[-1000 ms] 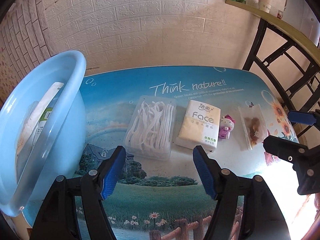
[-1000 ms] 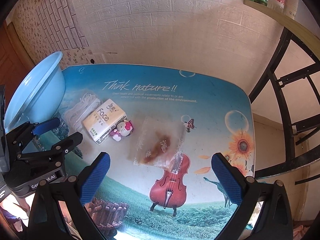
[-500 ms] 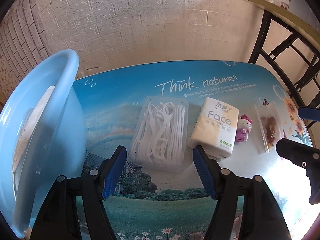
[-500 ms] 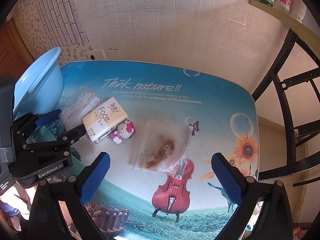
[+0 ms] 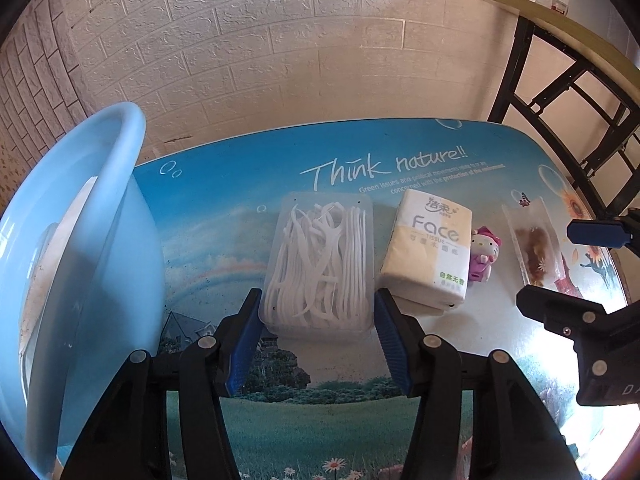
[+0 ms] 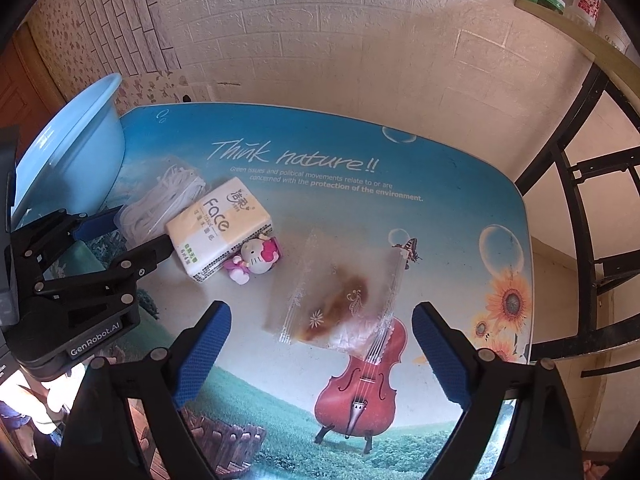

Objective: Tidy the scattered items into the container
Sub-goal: 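Move left tool to the clear floss-pick box while right tool approaches the clear bag, then close left tool on the floss-pick box while right tool grips the clear bag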

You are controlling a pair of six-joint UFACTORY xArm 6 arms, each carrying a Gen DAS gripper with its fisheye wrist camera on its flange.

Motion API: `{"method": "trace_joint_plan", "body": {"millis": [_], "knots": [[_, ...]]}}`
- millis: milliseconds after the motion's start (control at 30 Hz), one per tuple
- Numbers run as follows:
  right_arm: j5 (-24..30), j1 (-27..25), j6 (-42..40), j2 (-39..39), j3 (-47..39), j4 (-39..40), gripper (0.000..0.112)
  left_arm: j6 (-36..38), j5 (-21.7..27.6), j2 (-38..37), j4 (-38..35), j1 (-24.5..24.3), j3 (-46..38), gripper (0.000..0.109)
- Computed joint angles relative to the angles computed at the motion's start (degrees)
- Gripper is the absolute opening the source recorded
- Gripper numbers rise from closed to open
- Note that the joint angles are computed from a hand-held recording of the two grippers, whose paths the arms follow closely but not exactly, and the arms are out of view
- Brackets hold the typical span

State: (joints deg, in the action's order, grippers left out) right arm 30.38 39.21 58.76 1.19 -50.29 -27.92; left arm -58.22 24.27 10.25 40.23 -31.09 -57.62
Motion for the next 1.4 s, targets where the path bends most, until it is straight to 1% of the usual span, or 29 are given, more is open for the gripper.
{"method": "trace_joint_plan", "body": {"millis": [67,100,133,233,367,400,467,533,633,900,967,1033,1167,1200,1267,1300,1333,1400], "knots": [[0.0,0.0,-0.9,0.5,-0.1,1.3,0.082,-0.1,-0.1,-0.2,-0.1,-0.1,0.3,0.053],[0.0,0.0,-1.5,0.7,-0.1,2.1,0.075,-0.1,-0.2,-0.3,-0.2,-0.1,0.4,0.053],[0.0,0.0,-2.1,0.9,0.0,2.9,0.067,-0.2,-0.6,-2.4,0.0,0.1,2.7,0.053],[0.5,0.2,-2.2,0.8,0.1,2.4,0.056,0.0,-0.7,-3.0,-0.4,-0.1,3.5,0.053],[-0.3,-0.1,-2.7,-0.4,1.1,3.4,0.046,0.0,-0.6,-4.1,-1.1,-0.3,4.6,0.053],[0.0,0.0,-2.6,-0.6,1.3,3.2,0.042,-0.1,-0.5,-4.5,-1.2,-0.4,5.0,0.053],[-0.2,-0.1,-2.7,-1.2,1.9,3.5,0.04,-0.2,-0.5,-5.1,-1.2,-0.6,5.6,0.053],[-0.9,-0.3,-3.2,-2.1,2.8,4.1,0.033,-0.3,-0.5,-6.1,-1.2,-0.7,6.5,0.053],[-1.6,-0.4,-4.0,-3.4,4.1,5.1,0.029,-0.2,-0.1,-6.7,-1.6,-1.2,7.0,0.053],[-1.2,-0.3,-3.4,-6.6,7.1,5.0,0.029,0.6,1.3,-6.7,-2.4,-2.2,6.7,0.053],[-1.0,-0.2,-3.5,-6.6,7.2,5.1,0.03,1.5,1.7,-6.2,-3.6,-2.2,6.3,0.053],[-1.5,-0.4,-4.1,-6.2,7.2,6.0,0.04,2.0,1.9,-6.4,-4.1,-2.2,6.3,0.053],[-1.8,-0.5,-4.2,-5.5,6.7,6.2,0.04,4.6,2.4,-6.6,-6.2,-2.0,6.0,0.053],[-1.7,-0.5,-4.1,-5.6,6.7,6.1,0.043,5.0,2.4,-6.5,-6.5,-1.9,5.8,0.053],[-1.6,-0.6,-3.9,-5.8,6.5,6.0,0.053,5.1,2.6,-6.5,-6.0,-1.7,5.4,0.056],[-1.6,-0.7,-3.7,-5.8,6.5,6.0,0.06,5.4,2.7,-6.5,-6.1,-1.5,5.1,0.059],[-1.8,-0.8,-3.4,-5.8,6.4,5.8,0.062,6.0,2.9,-6.3,-6.5,-1.4,4.8,0.06],[-2.4,-1.1,-3.7,-5.5,6.3,6.0,0.062,7.5,2.9,-5.9,-7.6,-1.3,4.2,0.06]]}}
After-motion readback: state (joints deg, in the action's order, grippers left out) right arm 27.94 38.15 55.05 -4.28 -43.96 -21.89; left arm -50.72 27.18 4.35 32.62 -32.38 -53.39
